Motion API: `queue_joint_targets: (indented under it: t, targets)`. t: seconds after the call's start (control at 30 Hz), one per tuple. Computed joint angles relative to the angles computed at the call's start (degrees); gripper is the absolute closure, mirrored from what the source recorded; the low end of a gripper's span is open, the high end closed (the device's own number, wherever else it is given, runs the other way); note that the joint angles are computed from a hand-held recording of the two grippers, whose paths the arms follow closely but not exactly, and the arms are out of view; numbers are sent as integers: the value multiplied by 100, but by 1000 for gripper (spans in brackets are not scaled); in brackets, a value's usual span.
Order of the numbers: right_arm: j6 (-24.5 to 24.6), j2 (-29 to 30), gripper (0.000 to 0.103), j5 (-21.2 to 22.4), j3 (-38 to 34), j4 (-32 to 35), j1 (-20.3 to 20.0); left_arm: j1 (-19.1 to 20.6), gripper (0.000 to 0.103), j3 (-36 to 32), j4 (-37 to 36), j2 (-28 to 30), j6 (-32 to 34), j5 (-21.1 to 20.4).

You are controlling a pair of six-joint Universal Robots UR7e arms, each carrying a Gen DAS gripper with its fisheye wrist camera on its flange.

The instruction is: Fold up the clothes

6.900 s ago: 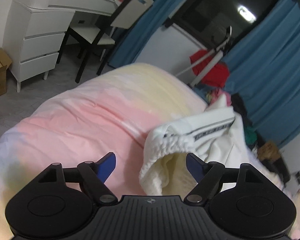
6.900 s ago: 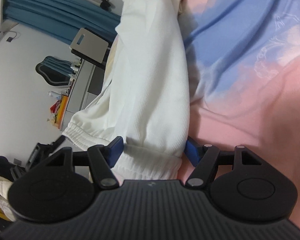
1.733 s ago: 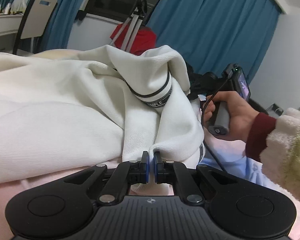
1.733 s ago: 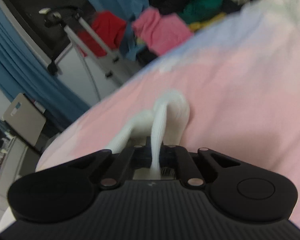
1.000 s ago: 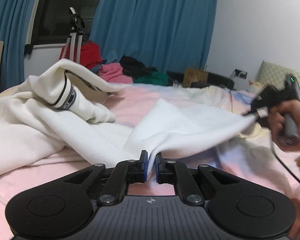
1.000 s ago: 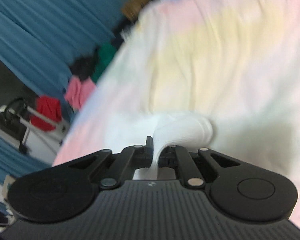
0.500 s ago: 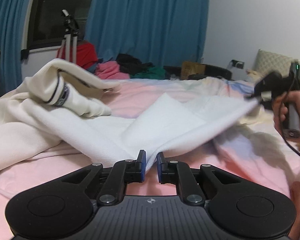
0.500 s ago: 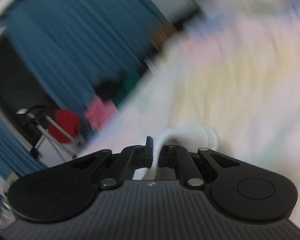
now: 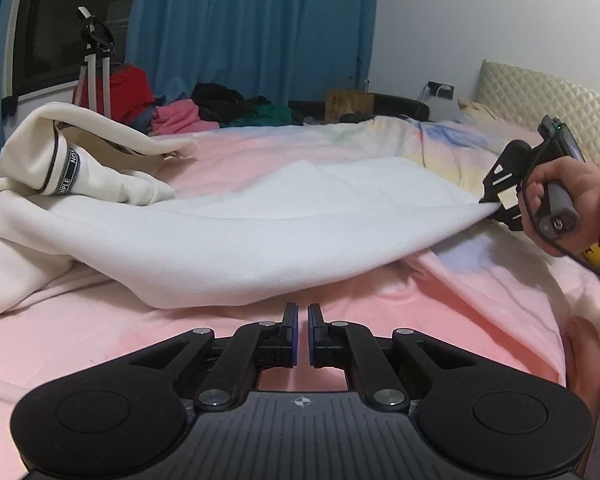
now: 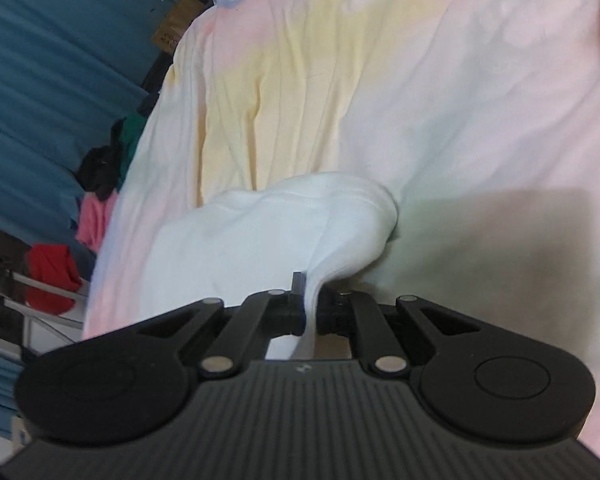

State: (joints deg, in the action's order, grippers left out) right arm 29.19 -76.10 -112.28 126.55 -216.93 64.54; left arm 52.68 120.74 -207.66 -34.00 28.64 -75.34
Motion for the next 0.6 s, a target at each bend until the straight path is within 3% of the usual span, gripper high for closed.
queue_joint_targets:
  t: [0.07,0.17,0.27,0.37,0.5,0.6]
  targets:
    - [-291,89,97,-118,-92,-89,107,10,97,-12,40,-1,-51,15]
    - [-1122,328,97,-493,-342,-375,420,15,97,-29,77,-5,-119,54]
    - [-1902,618,97,-727,-458,-1397,702,19,96,-25,96,-39,-238,64]
    - [-2422,760,97,-1019,-683,-1837,788,33,95,-29,148,-84,-375,54]
    - [-2418,801,97,-1411,-755,-1354,663,34,92,-36,225,-109,-458,106]
    - [-2067,761,96,-1450,-644,-998,568,28,88,-37,269,-121,-551,145]
